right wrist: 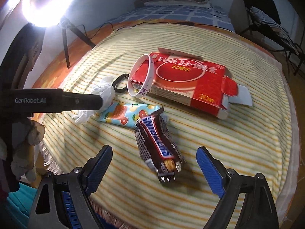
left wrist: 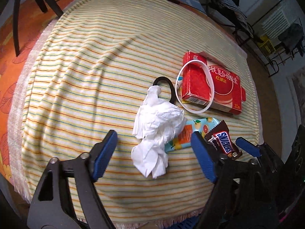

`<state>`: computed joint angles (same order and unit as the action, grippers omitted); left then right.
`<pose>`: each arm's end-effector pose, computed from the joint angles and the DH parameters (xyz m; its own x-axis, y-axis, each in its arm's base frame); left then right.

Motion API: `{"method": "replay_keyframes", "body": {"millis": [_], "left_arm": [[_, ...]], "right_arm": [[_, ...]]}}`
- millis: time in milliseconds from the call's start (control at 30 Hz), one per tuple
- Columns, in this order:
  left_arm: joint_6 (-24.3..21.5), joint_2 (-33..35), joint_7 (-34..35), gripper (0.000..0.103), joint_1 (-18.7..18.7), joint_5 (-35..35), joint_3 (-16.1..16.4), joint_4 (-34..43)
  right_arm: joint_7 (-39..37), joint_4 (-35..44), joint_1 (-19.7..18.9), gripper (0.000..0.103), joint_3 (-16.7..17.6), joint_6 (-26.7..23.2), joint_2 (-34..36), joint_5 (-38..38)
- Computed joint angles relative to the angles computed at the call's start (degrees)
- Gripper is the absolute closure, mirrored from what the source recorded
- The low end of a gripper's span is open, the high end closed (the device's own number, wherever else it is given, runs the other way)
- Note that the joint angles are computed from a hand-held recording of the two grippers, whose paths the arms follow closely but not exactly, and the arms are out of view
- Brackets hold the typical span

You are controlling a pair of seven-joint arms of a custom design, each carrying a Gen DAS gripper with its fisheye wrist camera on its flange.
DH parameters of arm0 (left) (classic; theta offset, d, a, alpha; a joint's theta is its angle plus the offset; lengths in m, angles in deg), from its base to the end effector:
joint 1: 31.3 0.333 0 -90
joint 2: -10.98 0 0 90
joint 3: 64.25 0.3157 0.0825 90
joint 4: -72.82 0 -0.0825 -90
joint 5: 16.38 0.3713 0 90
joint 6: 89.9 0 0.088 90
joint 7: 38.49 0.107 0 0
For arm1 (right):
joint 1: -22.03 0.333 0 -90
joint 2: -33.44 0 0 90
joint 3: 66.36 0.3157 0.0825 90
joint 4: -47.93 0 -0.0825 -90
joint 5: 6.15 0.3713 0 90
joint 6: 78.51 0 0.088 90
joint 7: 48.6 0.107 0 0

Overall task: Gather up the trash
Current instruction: 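Return both tools to the bed and close the left tool on the crumpled tissue, then lift the tissue with the left tool while the right tool grasps the Snickers wrapper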

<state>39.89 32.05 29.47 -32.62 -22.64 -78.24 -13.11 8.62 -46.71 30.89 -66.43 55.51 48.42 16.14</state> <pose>0.6720 -0.1596 0.5103 0.1443 -0.9359 0.3213 -0.9275 -0.2411 -0.2857 0.6548 0.1074 0.5097 0.5128 -0.8523 -0.1029 -0.7676 -0.4016 -0.4995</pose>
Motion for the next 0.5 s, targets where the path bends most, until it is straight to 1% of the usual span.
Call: {"method": "replay_keyframes", "body": {"millis": [100,167,233,267,300,333,433,467,500], "left_arm": [[-0.7,1.52,-0.55,0.027,-0.56,1.32,0.21,1.88],[-0.93,1.91,-0.38,0.034,-0.57,1.78,0.18,2.32],[-1.42,2.63,-0.56,0.041,-0.9,2.66,0.25,3.36],[-1.54,2.89,-0.58,0.043,-0.92,2.85,0.24,3.76],[-1.62,3.05,-0.65,0.047,-0.94,3.04,0.23,4.01],[-1.62,3.19,-0.81,0.051,-0.98,3.2,0.23,4.2],[-1.18,2.17,-0.28,0.059,-0.42,2.95,0.11,3.0],[-1.05,1.97,-0.21,0.061,-0.42,3.06,0.15,2.81],[-0.87,1.75,-0.13,0.066,-0.45,3.26,0.21,2.53]], "right_arm": [[0.49,0.92,0.66,0.017,-0.12,-0.07,1.01,-1.75],[0.81,1.39,0.76,0.019,-0.2,-0.45,1.54,-2.16],[0.99,1.58,0.72,0.025,-0.3,-0.95,1.8,-2.44],[1.11,1.7,0.7,0.03,-0.34,-1.3,1.9,-2.58],[1.26,1.83,0.67,0.034,-0.38,-1.56,2.02,-2.68],[1.47,1.61,0.69,0.035,-0.46,-1.42,1.88,-2.84],[1.33,1.28,0.47,0.045,-0.42,-1.33,1.56,-2.6],[1.28,1.21,0.4,0.052,-0.41,-1.37,1.46,-2.48],[1.28,1.18,0.34,0.058,-0.4,-1.45,1.39,-2.39]]}}
